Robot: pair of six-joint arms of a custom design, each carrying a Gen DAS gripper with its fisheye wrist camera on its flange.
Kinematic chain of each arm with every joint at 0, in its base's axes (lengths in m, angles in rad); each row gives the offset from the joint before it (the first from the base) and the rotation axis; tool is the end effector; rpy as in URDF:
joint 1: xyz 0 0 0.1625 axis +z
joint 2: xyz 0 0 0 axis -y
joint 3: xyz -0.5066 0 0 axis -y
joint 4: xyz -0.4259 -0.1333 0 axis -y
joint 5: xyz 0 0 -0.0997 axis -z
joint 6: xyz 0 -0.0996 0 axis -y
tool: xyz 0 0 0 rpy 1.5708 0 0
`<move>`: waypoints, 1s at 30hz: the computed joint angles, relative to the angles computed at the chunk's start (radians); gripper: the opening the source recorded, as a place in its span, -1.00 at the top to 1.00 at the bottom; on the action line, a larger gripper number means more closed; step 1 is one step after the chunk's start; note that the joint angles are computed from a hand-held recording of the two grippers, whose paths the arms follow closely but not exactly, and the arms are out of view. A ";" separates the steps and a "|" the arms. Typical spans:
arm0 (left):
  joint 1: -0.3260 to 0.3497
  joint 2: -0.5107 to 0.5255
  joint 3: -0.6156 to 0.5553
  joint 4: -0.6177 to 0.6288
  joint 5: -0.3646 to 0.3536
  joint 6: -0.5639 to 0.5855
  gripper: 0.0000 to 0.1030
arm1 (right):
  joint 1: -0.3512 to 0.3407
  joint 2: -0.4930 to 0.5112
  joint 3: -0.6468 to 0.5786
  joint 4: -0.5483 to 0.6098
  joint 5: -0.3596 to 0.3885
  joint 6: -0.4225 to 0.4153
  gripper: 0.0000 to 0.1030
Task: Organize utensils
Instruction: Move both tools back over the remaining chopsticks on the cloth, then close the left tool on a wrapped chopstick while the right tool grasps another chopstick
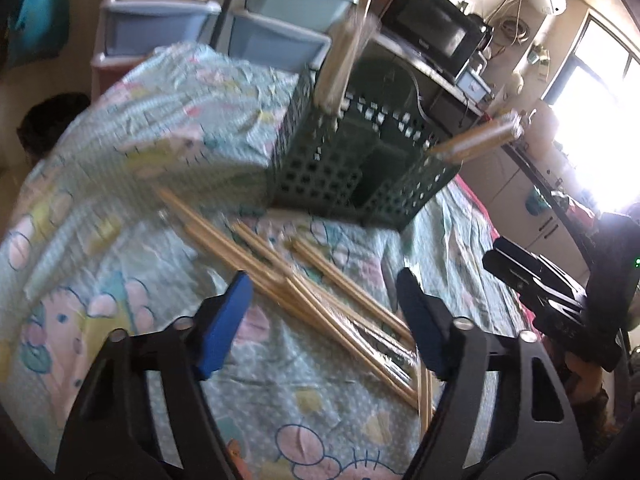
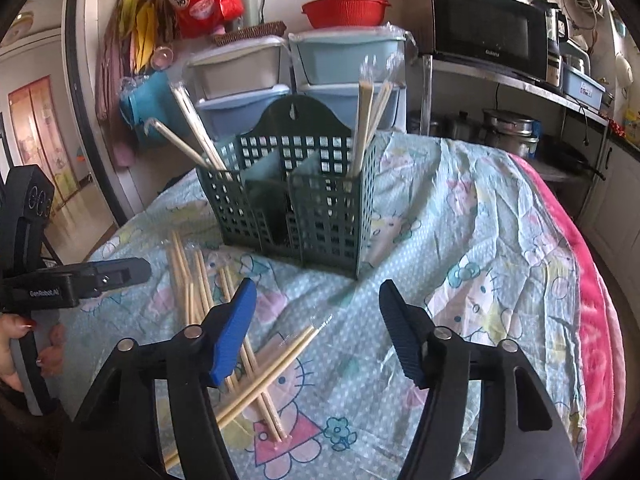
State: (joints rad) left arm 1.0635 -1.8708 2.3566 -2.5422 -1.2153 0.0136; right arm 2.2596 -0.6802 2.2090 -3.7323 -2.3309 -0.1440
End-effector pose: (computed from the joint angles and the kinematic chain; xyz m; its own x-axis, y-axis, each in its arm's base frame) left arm -0.0274 -0.3951 0.4116 -0.8924 0.3239 -0.3141 0.4418 0.7687 -0.4625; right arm 0.3899 -0.3718 0.0563 -0.7365 -0.2340 0.6347 -0.6247 0.5952 -0.5055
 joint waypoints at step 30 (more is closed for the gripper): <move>-0.010 0.169 -0.020 -0.033 0.209 0.044 0.83 | -0.109 0.005 -0.055 0.258 0.093 0.173 -0.04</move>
State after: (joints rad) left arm 1.0540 -1.7014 2.3363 -2.5750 -1.0059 0.0576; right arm 2.1507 -0.6749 2.1540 -3.4747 -2.2376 0.0287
